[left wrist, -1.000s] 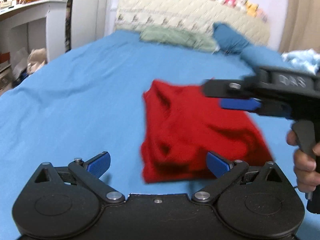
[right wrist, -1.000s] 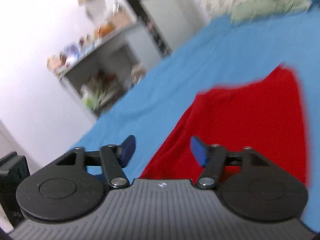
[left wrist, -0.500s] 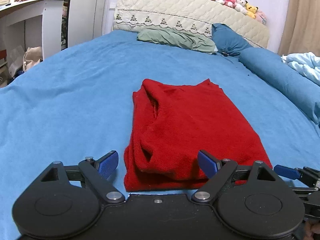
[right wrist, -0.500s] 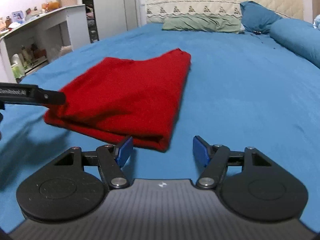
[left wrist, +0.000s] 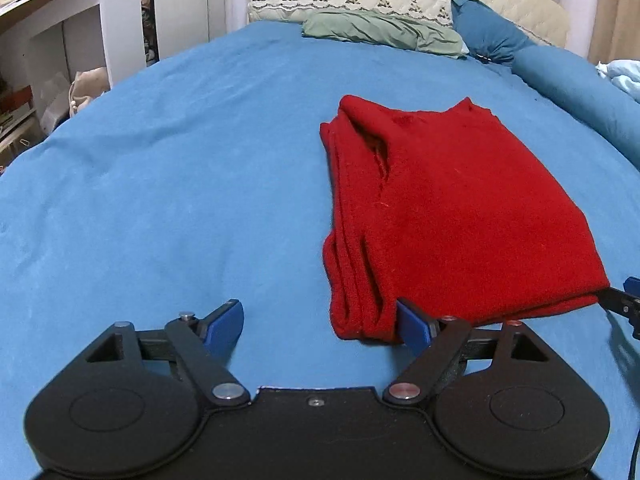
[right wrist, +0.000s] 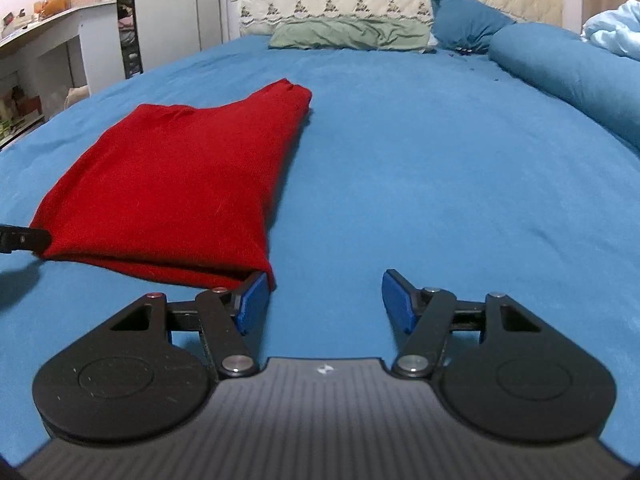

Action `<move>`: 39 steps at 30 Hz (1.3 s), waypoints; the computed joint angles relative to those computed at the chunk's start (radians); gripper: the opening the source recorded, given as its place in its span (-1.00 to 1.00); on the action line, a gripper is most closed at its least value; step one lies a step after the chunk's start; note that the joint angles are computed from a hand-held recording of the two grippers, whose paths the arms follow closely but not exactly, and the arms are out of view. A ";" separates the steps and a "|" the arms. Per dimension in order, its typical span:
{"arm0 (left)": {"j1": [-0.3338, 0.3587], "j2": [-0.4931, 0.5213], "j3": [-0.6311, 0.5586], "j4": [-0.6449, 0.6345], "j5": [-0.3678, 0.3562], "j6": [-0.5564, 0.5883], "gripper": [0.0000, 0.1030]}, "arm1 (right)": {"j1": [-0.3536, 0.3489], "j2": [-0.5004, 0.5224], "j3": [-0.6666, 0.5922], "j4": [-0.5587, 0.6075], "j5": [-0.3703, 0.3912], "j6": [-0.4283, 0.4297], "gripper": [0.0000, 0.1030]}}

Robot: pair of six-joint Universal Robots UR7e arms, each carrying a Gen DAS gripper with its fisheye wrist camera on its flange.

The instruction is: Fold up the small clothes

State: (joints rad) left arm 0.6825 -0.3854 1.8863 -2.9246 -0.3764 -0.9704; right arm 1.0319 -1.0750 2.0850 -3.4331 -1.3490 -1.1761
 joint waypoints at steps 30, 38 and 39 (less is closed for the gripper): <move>0.243 -0.017 -0.253 -0.316 -0.414 0.510 -0.19 | 0.203 0.159 -0.582 0.961 -0.092 0.446 -0.24; 0.115 -0.053 -0.212 -0.269 -0.362 0.456 -0.44 | 0.214 0.010 -0.507 1.044 -0.037 0.422 -0.33; 0.088 -0.057 -0.201 -0.257 -0.360 0.440 -0.44 | 0.209 -0.025 -0.499 1.083 -0.029 0.412 -0.33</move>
